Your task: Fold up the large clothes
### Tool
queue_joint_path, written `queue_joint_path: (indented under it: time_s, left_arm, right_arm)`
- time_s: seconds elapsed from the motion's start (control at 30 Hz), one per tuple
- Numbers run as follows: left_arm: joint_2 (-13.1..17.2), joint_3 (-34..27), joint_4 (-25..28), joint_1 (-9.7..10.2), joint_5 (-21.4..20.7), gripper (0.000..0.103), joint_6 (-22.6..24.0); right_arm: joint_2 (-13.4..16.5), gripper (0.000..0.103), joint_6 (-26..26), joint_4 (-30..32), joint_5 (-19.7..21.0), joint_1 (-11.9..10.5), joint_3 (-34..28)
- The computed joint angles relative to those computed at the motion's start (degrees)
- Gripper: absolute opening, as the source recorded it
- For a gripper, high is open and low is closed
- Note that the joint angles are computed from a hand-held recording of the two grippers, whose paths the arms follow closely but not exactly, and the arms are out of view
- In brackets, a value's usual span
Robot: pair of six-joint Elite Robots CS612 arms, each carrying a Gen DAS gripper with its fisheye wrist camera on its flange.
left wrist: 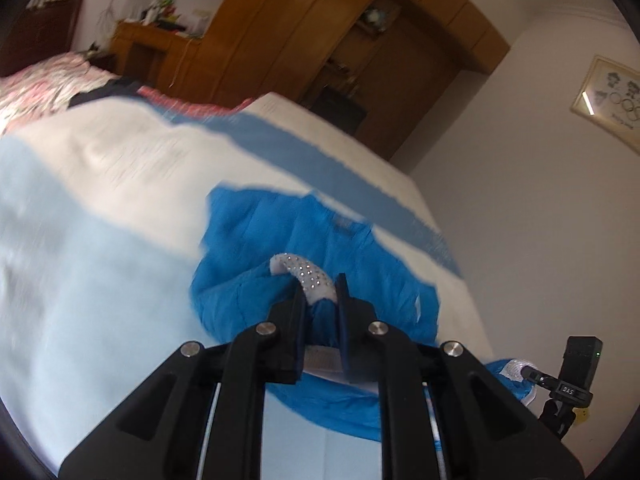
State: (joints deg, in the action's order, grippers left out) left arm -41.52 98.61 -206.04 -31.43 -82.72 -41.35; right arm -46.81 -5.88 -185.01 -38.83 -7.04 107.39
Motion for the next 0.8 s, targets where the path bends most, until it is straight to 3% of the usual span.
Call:
queue_joint_path:
  time_s: [0.1, 0.4, 0.8]
  left_arm:
    - [1.15, -4.34, 1.7, 1.0, -1.89, 0.011, 0.28]
    - [8.07, -21.02, 14.39, 3.59, -3.58, 0.011, 0.46]
    - [18.52, -40.45, 33.53, 6.54, -7.12, 0.014, -0.66]
  right_arm:
    - [0.83, 0.011, 2.83, 2.62, -0.01, -0.15, -4.26]
    - [5.88, 0.011, 9.36, 11.71, -1.17, 0.31, -16.98]
    - [15.6, 0.011, 12.86, 27.44, -3.63, 0.77, -34.57]
